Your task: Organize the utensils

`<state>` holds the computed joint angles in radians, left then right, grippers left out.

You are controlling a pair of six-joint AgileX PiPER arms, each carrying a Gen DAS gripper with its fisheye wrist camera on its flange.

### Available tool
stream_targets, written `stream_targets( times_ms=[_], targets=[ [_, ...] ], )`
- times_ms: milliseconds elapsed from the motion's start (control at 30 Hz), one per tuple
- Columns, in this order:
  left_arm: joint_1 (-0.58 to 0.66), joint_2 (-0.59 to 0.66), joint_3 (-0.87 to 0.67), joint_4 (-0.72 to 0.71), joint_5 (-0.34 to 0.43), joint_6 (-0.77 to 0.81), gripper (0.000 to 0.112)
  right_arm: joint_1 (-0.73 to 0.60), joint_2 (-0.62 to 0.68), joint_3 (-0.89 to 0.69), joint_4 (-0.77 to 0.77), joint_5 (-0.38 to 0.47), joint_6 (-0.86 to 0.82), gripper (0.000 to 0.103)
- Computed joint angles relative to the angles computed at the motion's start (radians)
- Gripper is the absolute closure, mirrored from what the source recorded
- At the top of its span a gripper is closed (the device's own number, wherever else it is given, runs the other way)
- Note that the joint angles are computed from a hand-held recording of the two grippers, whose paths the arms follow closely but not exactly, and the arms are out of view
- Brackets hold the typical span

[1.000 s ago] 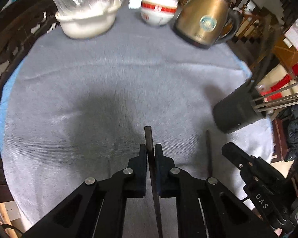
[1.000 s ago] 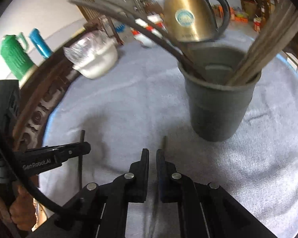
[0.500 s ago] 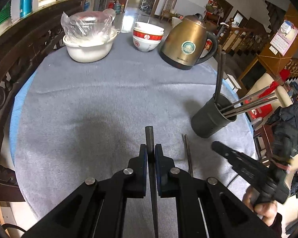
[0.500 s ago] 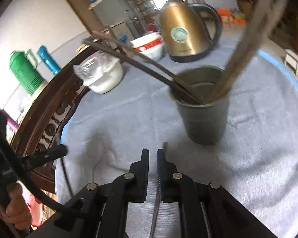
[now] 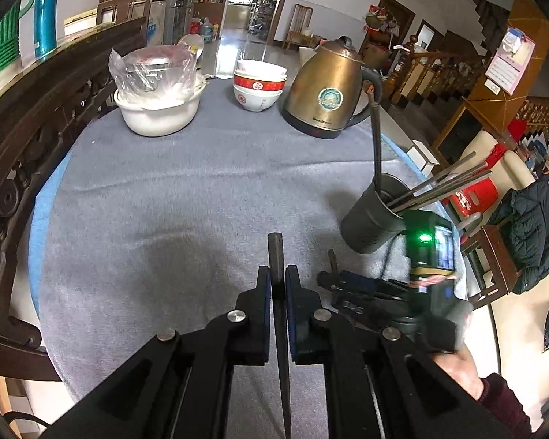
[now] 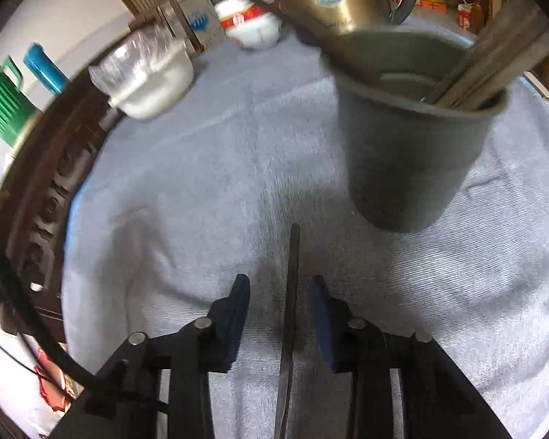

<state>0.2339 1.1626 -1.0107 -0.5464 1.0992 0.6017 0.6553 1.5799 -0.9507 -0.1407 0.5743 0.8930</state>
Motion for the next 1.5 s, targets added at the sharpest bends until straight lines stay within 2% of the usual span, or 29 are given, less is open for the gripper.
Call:
stream_targets(
  times_ms=[67, 133, 200, 333, 500, 700, 767, 833, 933, 1033, 1133, 1200, 1267, 1300, 1367, 1500],
  targets=[
    [-0.003, -0.006, 0.001, 0.002, 0.001, -0.001, 0.104, 0.030, 0.024, -0.023, -0.107, 0.025, 0.089, 0.075],
    [-0.001, -0.008, -0.001, -0.001, 0.007, -0.001, 0.104, 0.064, 0.054, -0.056, -0.202, 0.083, 0.152, 0.090],
    [-0.003, -0.011, -0.003, 0.003, 0.007, -0.005, 0.104, 0.069, 0.059, -0.059, -0.214, 0.081, 0.155, 0.096],
    [-0.014, -0.018, -0.003, 0.016, 0.004, -0.021, 0.104, 0.060, 0.003, -0.005, -0.199, 0.027, 0.166, 0.097],
    [-0.038, -0.037, -0.008, 0.033, 0.003, -0.052, 0.105, 0.066, -0.189, 0.104, -0.221, -0.062, 0.203, 0.097],
    [-0.087, -0.072, -0.013, 0.066, -0.013, -0.099, 0.105, 0.163, -0.384, 0.144, -0.428, -0.045, 0.408, 0.097],
    [-0.112, -0.078, -0.014, 0.089, -0.025, -0.119, 0.105, 0.214, -0.425, 0.147, -0.535, -0.022, 0.507, 0.097],
    [-0.115, -0.061, -0.020, 0.100, -0.029, -0.128, 0.105, 0.274, -0.460, 0.138, -0.632, 0.042, 0.585, 0.097],
    [-0.097, 0.028, -0.047, 0.098, -0.009, -0.136, 0.105, 0.302, -0.488, 0.137, -0.670, 0.076, 0.613, 0.097],
    [-0.091, 0.177, -0.087, 0.094, 0.019, -0.153, 0.104, 0.318, -0.529, 0.159, -0.674, 0.088, 0.643, 0.097],
    [-0.178, 0.265, -0.095, 0.197, -0.034, -0.251, 0.103, 0.300, -0.572, 0.192, -0.676, 0.068, 0.658, 0.097],
    [-0.234, 0.337, -0.114, 0.217, -0.050, -0.279, 0.099, 0.278, -0.582, 0.198, -0.659, 0.044, 0.641, 0.097],
    [-0.284, 0.410, -0.148, 0.247, -0.051, -0.329, 0.081, 0.278, -0.596, 0.202, -0.663, 0.048, 0.642, 0.097],
    [-0.309, 0.442, -0.164, 0.276, -0.052, -0.364, 0.079, 0.282, -0.601, 0.202, -0.668, 0.057, 0.646, 0.097],
    [-0.347, 0.519, -0.215, 0.332, -0.031, -0.445, 0.079, 0.286, -0.614, 0.208, -0.671, 0.064, 0.653, 0.097],
    [-0.385, 0.594, -0.281, 0.366, 0.002, -0.488, 0.079, 0.286, -0.629, 0.220, -0.667, 0.068, 0.656, 0.097]
  ],
)
